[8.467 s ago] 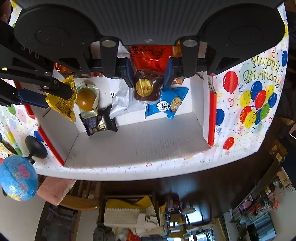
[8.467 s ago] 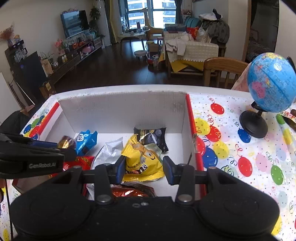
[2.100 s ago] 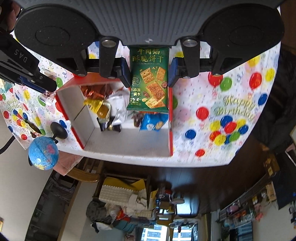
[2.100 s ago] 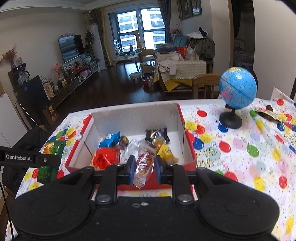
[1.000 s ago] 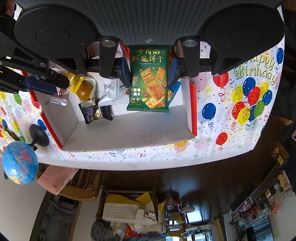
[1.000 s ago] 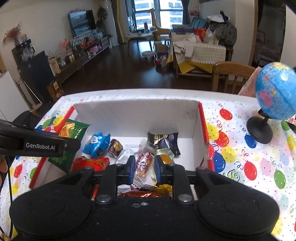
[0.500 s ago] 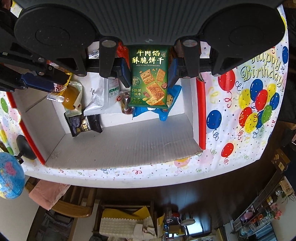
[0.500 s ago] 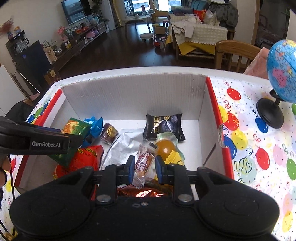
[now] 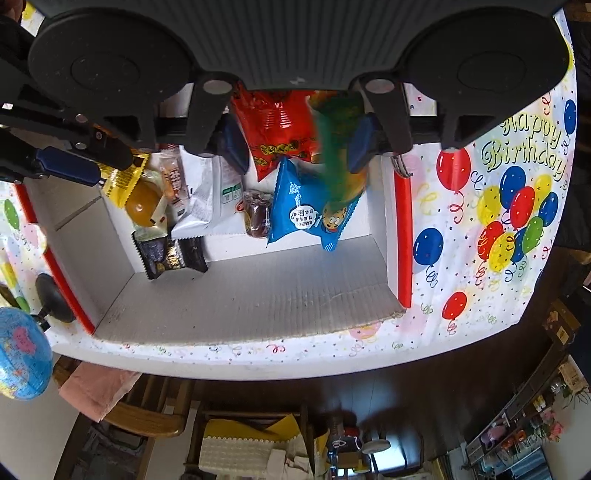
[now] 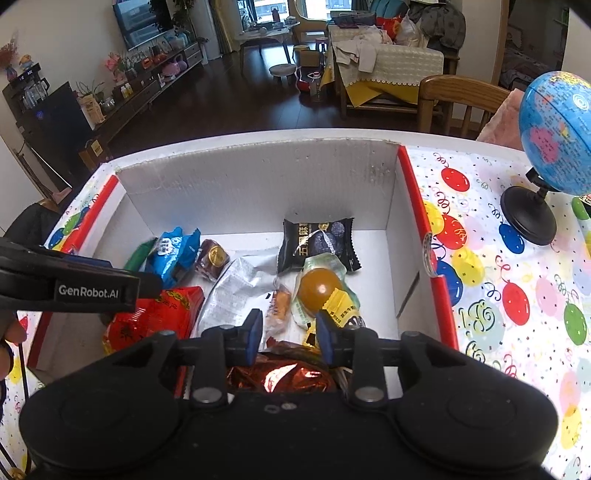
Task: Organize snacks
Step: 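Open both tools to drop the cracker packet and candy bar into the box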
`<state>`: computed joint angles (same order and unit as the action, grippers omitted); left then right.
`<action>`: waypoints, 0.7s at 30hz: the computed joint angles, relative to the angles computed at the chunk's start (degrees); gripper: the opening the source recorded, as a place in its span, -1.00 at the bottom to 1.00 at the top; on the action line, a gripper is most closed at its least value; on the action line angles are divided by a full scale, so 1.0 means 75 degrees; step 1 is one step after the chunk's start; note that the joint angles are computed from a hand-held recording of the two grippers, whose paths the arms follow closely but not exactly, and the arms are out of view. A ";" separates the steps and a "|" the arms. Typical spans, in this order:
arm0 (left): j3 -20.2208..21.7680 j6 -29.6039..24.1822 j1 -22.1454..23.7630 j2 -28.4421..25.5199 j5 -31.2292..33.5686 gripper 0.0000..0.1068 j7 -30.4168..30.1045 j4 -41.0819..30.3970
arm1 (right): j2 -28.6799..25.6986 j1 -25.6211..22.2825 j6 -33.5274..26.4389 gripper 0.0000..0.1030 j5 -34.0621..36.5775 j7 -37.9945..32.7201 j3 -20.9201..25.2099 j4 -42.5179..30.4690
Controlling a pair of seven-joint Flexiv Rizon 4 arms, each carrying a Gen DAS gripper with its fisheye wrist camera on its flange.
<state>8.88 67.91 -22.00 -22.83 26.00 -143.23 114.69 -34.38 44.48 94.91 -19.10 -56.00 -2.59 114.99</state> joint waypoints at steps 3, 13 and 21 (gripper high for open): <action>0.0043 0.0030 -0.0078 0.0174 0.0112 0.19 -0.0141 0.0081 | 0.0138 0.0052 0.0135 -0.35 0.0035 -0.0015 -0.0032 0.0149; -0.0112 -0.0254 -0.0213 0.0963 0.0992 0.20 -0.0977 0.0307 | 0.0797 0.1200 0.0706 0.02 0.0517 -0.0159 -0.1114 0.0935; -0.0639 -0.0650 -0.0093 0.1766 0.1780 0.37 -0.1727 0.0553 | 0.1326 0.2517 0.1232 0.29 0.1528 -0.0840 -0.2166 0.1609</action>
